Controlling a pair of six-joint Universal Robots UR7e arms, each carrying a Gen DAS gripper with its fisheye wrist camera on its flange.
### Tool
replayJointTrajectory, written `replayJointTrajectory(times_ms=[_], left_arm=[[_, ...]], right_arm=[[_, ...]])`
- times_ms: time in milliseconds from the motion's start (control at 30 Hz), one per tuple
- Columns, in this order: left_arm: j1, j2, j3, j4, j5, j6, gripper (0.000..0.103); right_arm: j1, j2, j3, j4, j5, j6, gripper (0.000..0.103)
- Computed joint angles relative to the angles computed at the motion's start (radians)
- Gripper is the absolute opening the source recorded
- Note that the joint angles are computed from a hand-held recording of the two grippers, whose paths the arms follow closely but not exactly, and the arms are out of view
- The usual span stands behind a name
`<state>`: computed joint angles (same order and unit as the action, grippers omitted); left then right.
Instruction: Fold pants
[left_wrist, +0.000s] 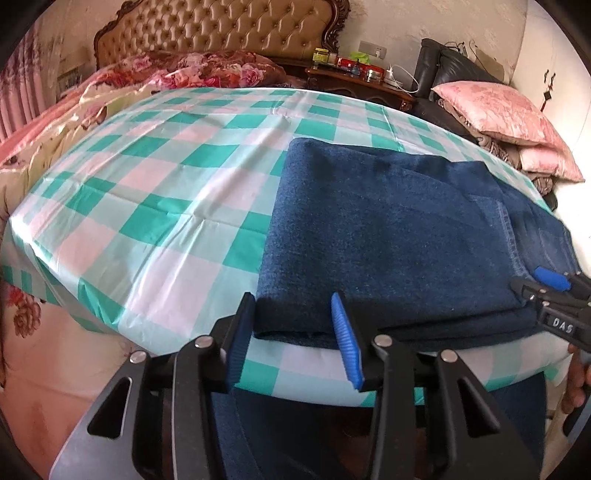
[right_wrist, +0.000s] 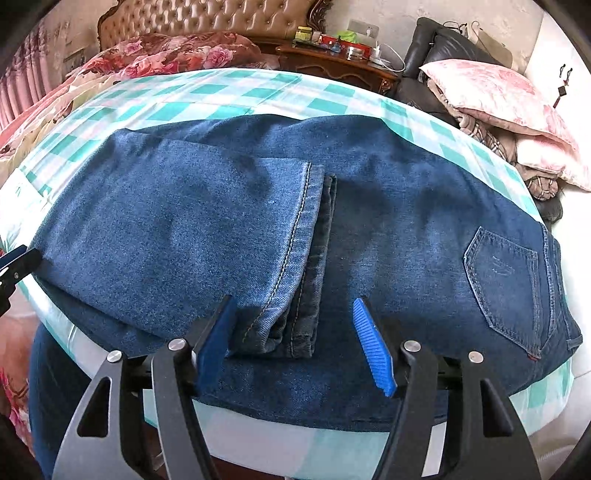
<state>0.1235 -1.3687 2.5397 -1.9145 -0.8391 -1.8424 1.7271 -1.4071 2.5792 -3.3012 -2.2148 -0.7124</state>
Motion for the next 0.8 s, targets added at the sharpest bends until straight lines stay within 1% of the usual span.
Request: replayJointTrajectory(times_ms=[67,100,233,267,333,400,467,500,567,600,667,700,733,767,800], left_arm=[[-0.001,-0.011,0.002,-0.004,-0.003,0.010,0.035],[-0.004,-0.029,0.012,-0.016,-0.004,0.010,0.030],[-0.020,-0.115,0.074,-0.096,0.003,-0.036,0.028],[-0.027,-0.144,0.096,-0.121,0.005,-0.054,0.028],[-0.029,-0.150,0.103,-0.140,0.005,-0.058,0.028],[-0.025,-0.146,0.096,-0.129,-0.001,-0.047,0.029],[-0.030,-0.155,0.089,-0.077,-0.001,-0.091,0.036],[-0.032,-0.163,0.096,-0.081,0.001,-0.097,0.037],[-0.028,-0.175,0.111,-0.121,-0.011,-0.078,0.037],[-0.022,-0.175,0.113,-0.128,-0.023,-0.078,0.039],[-0.028,-0.195,0.131,-0.151,-0.028,-0.098,0.038],[-0.032,-0.207,0.141,-0.166,-0.028,-0.101,0.036],[-0.031,-0.222,0.157,-0.206,-0.030,-0.086,0.028],[-0.030,-0.228,0.166,-0.227,-0.029,-0.086,0.027],[-0.032,-0.235,0.172,-0.238,-0.025,-0.086,0.017]], right_arm=[[-0.002,-0.001,-0.003,0.006,0.003,-0.001,0.063],[-0.004,-0.001,-0.004,0.008,0.005,-0.001,0.063],[-0.007,-0.002,-0.005,0.012,0.011,0.000,0.064],[-0.010,-0.005,-0.005,0.018,0.015,0.001,0.064],[-0.016,-0.014,-0.009,0.040,0.024,0.008,0.065],[-0.016,-0.014,-0.012,0.045,0.023,0.008,0.066],[-0.015,-0.012,-0.012,0.044,0.019,0.006,0.066],[-0.012,-0.009,-0.012,0.040,0.015,0.004,0.067],[-0.010,-0.005,-0.013,0.037,0.011,0.004,0.067],[-0.010,-0.005,-0.013,0.038,0.010,0.005,0.067],[-0.009,-0.004,-0.016,0.041,0.007,0.007,0.068],[-0.010,-0.004,-0.016,0.042,0.007,0.007,0.068],[-0.009,-0.002,-0.018,0.042,0.004,0.008,0.070],[-0.006,-0.001,-0.019,0.043,0.001,0.009,0.070],[-0.006,0.000,-0.021,0.047,-0.002,0.006,0.070]])
